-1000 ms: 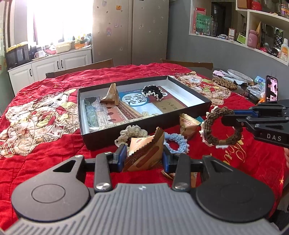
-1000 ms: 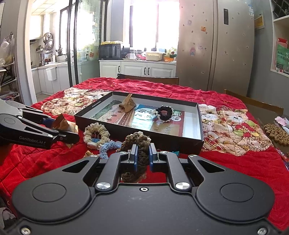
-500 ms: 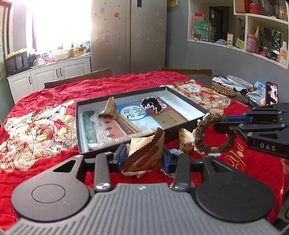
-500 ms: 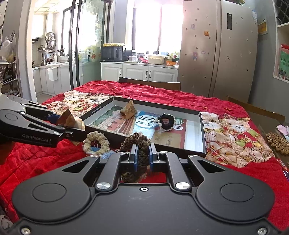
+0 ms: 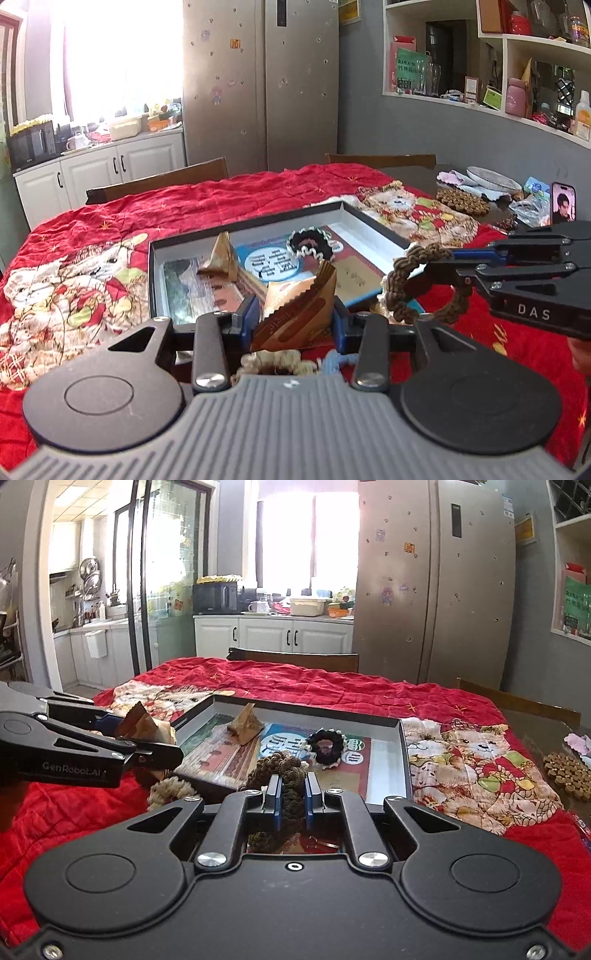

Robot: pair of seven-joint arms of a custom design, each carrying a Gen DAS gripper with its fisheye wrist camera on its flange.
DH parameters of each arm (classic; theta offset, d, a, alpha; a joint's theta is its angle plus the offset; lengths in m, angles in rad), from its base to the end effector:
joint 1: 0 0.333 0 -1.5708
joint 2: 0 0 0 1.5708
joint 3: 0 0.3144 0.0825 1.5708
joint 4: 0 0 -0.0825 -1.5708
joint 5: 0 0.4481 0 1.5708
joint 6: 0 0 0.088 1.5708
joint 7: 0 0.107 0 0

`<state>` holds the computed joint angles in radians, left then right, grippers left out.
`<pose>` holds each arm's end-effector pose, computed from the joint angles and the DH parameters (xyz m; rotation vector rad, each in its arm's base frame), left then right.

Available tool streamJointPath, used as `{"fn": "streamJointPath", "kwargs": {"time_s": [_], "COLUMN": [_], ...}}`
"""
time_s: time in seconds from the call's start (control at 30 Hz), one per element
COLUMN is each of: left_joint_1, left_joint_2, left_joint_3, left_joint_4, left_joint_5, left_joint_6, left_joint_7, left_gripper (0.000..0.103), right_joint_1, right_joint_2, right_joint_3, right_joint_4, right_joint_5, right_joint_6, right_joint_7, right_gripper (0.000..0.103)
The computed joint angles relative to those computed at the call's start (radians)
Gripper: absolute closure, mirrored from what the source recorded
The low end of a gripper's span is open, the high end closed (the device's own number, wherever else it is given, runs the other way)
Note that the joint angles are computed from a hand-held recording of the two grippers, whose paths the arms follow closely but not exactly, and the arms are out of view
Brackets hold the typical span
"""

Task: Organize objects
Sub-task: 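Lift both held items and carry them over the black box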

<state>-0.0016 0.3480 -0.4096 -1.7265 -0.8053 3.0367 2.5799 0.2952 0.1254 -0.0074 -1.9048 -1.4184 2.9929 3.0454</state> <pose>0.7127 -0.2137 0.4580 -1.1473 2.0771 -1.1879 0.6231 0.2580 0.4668 -1.6423 1.4249 -0.8877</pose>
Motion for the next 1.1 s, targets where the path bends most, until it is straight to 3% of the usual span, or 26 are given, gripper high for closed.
{"fn": "streamJointPath", "kwargs": {"time_s": [0.23,0.63,1.1], "left_joint_1": [-0.060,-0.108,-0.180], "left_joint_2": [0.056,0.142,0.261], "left_joint_3": [0.060,0.112,0.202], "left_joint_4": [0.072,0.187,0.358], "left_joint_5": [0.121,0.326,0.514], "left_joint_6": [-0.001,-0.011,-0.075], "left_joint_7": [-0.125,-0.323,-0.524], "left_gripper": [0.059,0.059,0.059], "right_joint_1": [0.006,0.019,0.044], "right_joint_2": [0.041,0.104,0.216], "right_joint_3": [-0.014,-0.052,-0.101], "right_joint_4": [0.059,0.169,0.283], "right_joint_5": [0.014,0.017,0.234], "right_joint_6": [-0.015,-0.035,-0.057], "right_joint_7": [0.003,0.043,-0.125], "right_gripper": [0.091,0.091,0.091]}}
